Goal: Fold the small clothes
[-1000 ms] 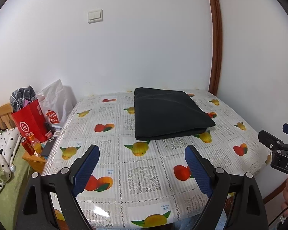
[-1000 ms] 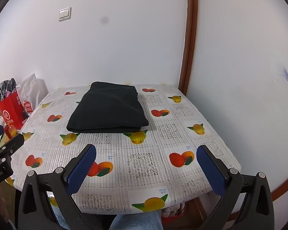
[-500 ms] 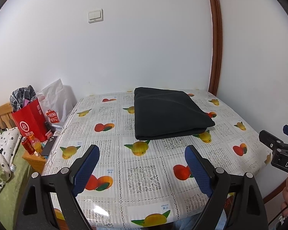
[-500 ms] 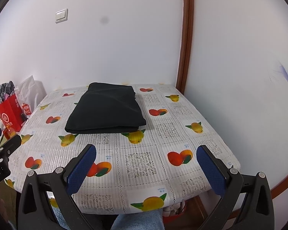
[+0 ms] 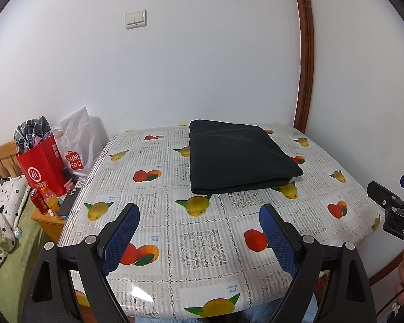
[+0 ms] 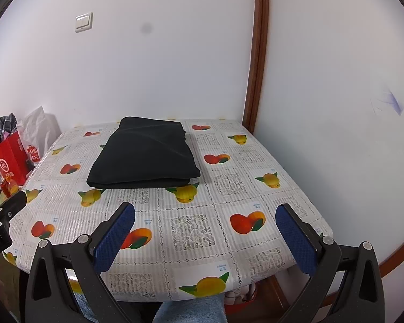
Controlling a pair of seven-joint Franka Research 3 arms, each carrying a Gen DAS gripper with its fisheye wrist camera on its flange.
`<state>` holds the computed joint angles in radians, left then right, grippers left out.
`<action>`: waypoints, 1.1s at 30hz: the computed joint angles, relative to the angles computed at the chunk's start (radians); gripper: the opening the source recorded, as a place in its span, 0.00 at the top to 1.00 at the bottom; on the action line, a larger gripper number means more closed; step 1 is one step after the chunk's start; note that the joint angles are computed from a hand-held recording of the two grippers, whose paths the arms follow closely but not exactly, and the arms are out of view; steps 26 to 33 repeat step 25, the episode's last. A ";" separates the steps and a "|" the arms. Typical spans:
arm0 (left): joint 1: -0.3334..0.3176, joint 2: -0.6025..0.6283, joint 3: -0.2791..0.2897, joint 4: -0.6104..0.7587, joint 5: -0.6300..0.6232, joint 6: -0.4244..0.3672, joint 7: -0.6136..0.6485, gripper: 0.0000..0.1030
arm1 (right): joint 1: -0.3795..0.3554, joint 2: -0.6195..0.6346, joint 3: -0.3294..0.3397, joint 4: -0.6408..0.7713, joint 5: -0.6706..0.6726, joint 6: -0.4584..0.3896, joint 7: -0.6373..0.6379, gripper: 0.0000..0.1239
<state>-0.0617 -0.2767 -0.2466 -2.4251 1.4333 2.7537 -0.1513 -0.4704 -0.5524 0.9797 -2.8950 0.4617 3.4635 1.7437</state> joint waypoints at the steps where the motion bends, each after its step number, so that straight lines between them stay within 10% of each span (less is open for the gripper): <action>1: 0.000 0.001 0.000 0.001 -0.001 -0.001 0.000 0.13 | 0.001 0.001 -0.002 0.000 -0.002 0.002 -0.001 0.17; 33: 0.005 0.006 0.006 0.011 -0.041 0.001 0.032 0.13 | 0.010 0.006 -0.008 0.010 0.005 0.005 -0.011 0.17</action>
